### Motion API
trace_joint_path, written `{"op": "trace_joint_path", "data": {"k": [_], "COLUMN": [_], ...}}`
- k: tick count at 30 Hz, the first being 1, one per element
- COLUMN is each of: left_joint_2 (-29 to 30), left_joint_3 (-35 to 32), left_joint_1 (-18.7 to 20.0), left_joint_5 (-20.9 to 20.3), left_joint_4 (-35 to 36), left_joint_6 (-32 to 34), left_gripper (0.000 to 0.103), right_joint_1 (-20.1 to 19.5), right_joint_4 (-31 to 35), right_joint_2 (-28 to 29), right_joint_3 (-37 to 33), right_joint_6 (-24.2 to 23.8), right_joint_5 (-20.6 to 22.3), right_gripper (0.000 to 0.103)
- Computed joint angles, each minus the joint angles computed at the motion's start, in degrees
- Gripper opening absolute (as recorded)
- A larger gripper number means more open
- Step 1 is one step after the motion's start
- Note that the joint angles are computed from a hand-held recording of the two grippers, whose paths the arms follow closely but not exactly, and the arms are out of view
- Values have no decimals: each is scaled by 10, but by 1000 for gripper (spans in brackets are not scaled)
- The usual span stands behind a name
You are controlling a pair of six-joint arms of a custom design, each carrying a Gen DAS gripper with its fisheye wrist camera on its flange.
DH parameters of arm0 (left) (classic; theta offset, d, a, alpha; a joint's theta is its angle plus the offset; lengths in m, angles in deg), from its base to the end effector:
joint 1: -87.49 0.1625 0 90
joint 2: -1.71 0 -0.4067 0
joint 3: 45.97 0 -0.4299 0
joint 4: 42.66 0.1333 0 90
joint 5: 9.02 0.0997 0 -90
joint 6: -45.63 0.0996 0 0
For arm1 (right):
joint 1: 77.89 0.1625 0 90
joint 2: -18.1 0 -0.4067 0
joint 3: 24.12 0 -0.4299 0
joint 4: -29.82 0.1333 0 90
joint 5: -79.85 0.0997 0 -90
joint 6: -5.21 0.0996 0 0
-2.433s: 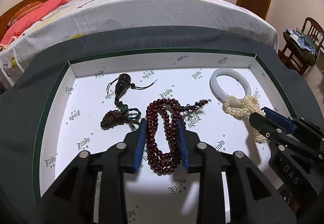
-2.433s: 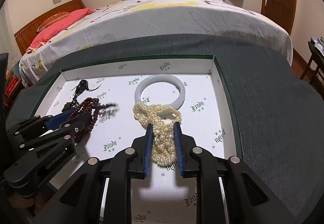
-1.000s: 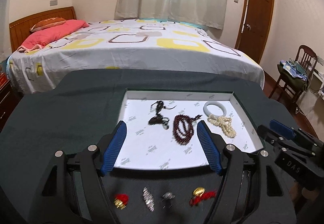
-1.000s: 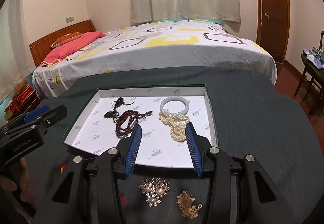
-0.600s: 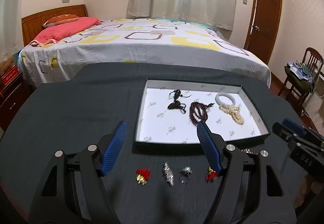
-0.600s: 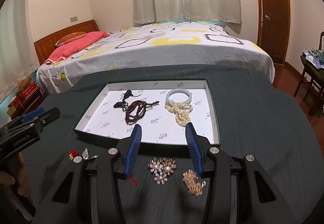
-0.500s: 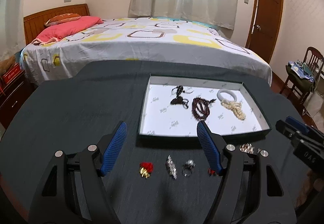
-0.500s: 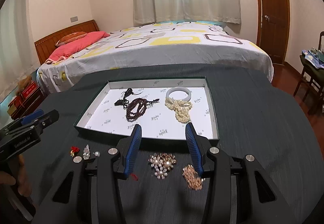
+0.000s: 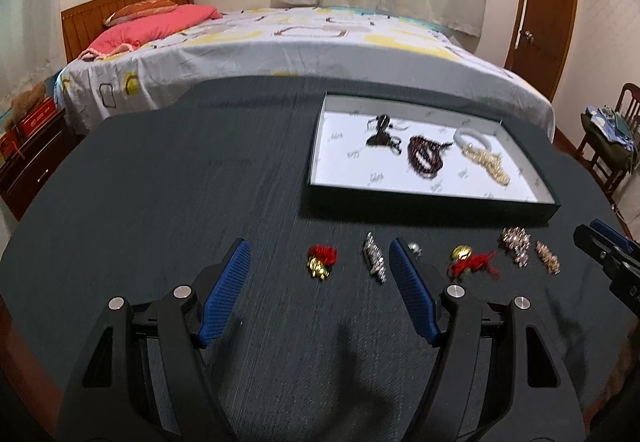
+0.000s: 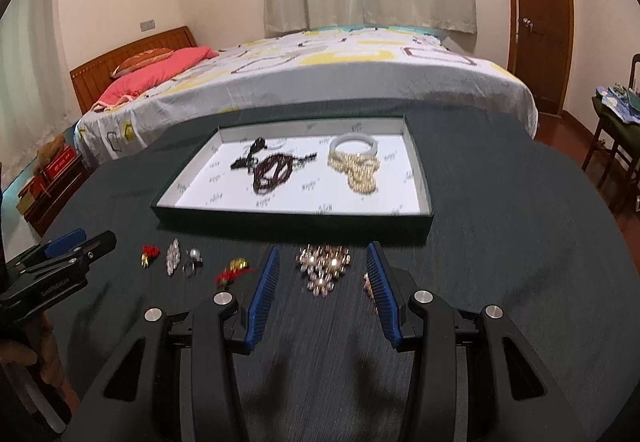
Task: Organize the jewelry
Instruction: 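Grasp the red-and-gold flower brooch with the left tool while the right tool grasps the pearl flower brooch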
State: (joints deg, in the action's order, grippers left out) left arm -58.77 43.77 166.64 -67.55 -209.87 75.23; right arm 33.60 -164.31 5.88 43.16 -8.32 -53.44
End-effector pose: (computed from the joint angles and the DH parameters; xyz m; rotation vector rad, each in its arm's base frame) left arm 0.0492 -0.7276 0.3234 0.5304 2.2824 -0.9135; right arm 0.3403 -0.6869 -0.0760 0.2864 -2.2539 1.0796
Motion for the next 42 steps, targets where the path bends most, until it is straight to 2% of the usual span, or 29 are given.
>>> {"op": "trace_joint_path", "data": {"k": [11, 16, 26, 30, 32, 42], "left_joint_2": [37, 52, 69, 71, 71, 69], "left_joint_3": [-44, -64, -93, -92, -93, -91], "left_joint_1": [22, 25, 33, 34, 35, 34], "left_joint_5": [14, 7, -5, -7, -8, -12], "left_joint_4": [35, 49, 111, 102, 100, 100], "left_joint_6": [-13, -10, -16, -3, 2, 9], "left_gripper": [70, 68, 38, 31, 19, 15], "right_joint_1": [-7, -11, -19, -21, -22, -23], "right_joint_4": [25, 41, 58, 63, 64, 72], "right_joint_2": [5, 9, 12, 12, 12, 12], "right_joint_3": [4, -3, -12, -13, -13, -17], "right_joint_6": [15, 24, 32, 38, 40, 43], "right_joint_5": [4, 6, 9, 10, 9, 6], "right_gripper": [45, 45, 45, 45, 45, 45]}}
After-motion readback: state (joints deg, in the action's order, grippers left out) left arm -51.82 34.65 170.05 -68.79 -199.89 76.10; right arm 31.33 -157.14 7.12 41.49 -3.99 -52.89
